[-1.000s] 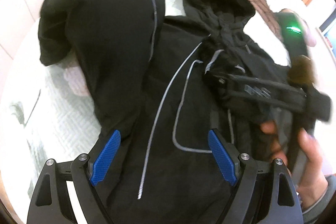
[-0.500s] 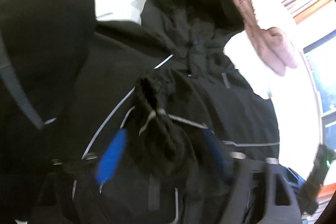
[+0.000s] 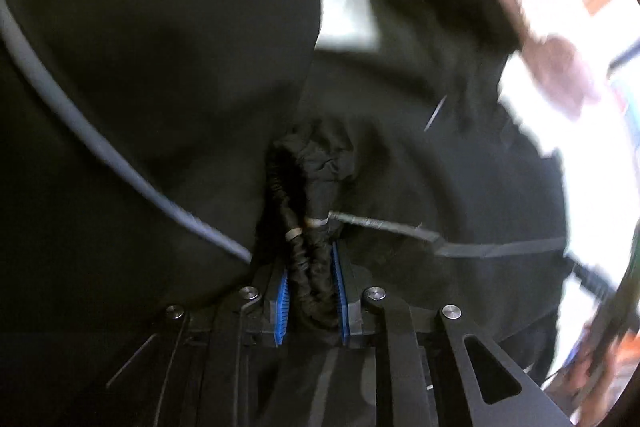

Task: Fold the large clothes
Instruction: 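Grasp the cuff of the other sleeve with the left tool, then fold the held sleeve across the jacket body with the left tool, release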

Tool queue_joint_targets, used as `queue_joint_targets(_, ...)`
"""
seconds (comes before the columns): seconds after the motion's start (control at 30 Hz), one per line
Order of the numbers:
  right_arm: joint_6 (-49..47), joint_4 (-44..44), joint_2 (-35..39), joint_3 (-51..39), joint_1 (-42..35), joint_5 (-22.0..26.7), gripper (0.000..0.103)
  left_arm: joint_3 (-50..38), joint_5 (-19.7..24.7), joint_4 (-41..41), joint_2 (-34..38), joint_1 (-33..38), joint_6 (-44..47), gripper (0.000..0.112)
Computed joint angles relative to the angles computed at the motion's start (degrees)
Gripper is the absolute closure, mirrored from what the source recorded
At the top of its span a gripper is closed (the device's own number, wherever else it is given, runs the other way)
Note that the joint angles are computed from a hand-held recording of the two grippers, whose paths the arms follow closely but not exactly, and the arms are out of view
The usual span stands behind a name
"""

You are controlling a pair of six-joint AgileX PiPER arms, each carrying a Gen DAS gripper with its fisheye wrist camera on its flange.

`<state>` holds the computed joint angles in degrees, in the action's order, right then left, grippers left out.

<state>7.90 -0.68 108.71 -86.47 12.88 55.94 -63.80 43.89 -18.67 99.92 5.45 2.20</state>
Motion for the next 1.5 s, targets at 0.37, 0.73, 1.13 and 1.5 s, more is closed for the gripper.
queue_joint_targets(0.37, 0.3, -2.5, 2.0, -4.9, 1.6, 5.1, 0.027, 5.6, 2.0, -1.9, -15.4, 2.4, 6.5, 0.078)
queue_joint_targets(0.73, 2.9, -2.4, 0.6, -1.3, 8.9, 5.3, 0.032, 6.8, -4.0, -8.4, -5.7, -5.0, 3.1, 0.062)
queue_joint_targets(1.13, 1.2, -1.4, 3.4, -3.5, 8.4, 7.8, 0.031, 10.8, 4.9, -22.7, -20.1, 2.4, 17.5, 0.062)
queue_joint_targets(1.5, 3.9, -3.6, 10.2, -13.6, 11.2, 12.6, 0.029, -1.7, 16.7, -24.0, -24.8, 38.6, 22.1, 0.049)
